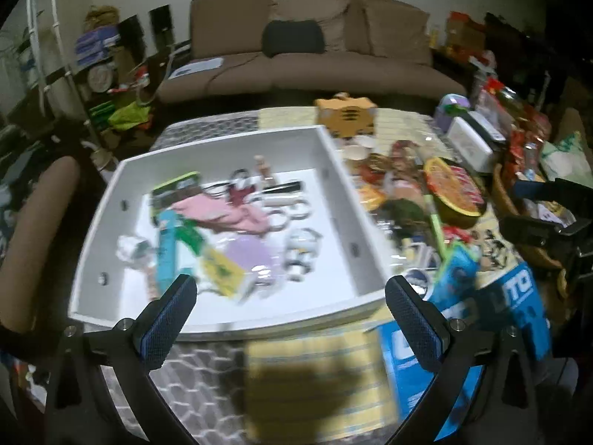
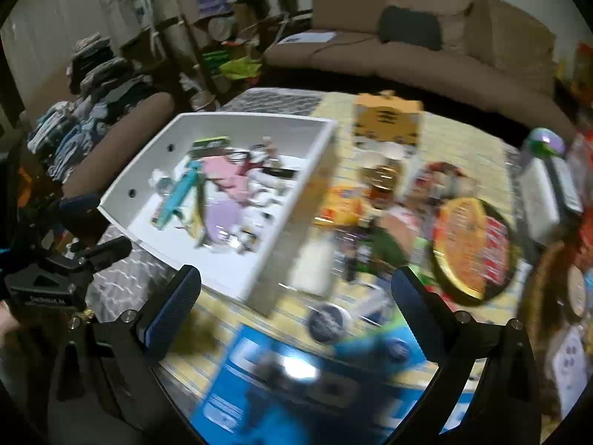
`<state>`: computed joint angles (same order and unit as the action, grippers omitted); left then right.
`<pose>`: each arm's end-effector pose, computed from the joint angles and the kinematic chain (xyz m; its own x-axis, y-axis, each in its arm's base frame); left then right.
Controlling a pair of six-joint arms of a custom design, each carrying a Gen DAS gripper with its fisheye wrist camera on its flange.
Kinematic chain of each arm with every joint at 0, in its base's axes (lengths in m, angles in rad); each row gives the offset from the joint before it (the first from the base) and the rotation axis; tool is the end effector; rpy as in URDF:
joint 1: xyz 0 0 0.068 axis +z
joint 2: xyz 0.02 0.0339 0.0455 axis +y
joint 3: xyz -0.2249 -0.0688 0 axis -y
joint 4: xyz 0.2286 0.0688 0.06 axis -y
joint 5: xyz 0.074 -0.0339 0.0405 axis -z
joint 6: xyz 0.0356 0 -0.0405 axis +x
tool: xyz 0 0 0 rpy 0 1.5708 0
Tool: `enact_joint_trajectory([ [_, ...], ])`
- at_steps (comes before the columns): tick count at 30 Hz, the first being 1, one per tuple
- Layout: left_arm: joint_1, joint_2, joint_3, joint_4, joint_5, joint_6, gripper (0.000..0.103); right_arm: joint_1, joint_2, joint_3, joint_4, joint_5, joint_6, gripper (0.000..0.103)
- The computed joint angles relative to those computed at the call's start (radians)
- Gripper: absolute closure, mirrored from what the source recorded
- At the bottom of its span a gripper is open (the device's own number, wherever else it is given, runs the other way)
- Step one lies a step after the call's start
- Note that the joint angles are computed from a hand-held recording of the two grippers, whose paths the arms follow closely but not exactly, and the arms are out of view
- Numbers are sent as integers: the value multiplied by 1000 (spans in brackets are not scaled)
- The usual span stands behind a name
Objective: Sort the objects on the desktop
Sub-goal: 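Move the right tool back toward the UFO noodle bowl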
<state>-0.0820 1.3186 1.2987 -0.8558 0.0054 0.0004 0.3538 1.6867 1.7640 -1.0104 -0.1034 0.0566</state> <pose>0.2629 -0.0218 0.3026 -0.7654 0.0633 -0.6405 0.0857 0.9963 -0.0039 0.3124 0.1193 0.3265 -0.7753 -0.2264 -0.5897 -0.3590 0.9261 0.1165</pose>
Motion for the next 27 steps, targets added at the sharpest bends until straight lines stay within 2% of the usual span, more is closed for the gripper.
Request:
enact_joint_trajectory([
  [3,-111,11,-13,30,-41,-65,0,-111,-124,-121,16,-2,-65,0],
  [7,-218,59,-1,71,-63,-150,0,-263,-201,-201,15,-71,-118,0],
  [14,-356,190,53,169,-70,-240,0,-500,-221,-288,54,-211,-185,0],
  [16,-375,228,70,189,-59,-250,0,-568,-195,-301,71,-284,-183,0],
  [21,-417,376,153,232,-39,-290,0,-636,-133,-354,162,-377,-118,0],
  [25,-436,531,278,237,-10,-324,0,-660,-57,-399,279,-448,-31,0],
  [27,-438,622,361,242,6,-348,0,-652,-14,-401,320,-446,2,3],
])
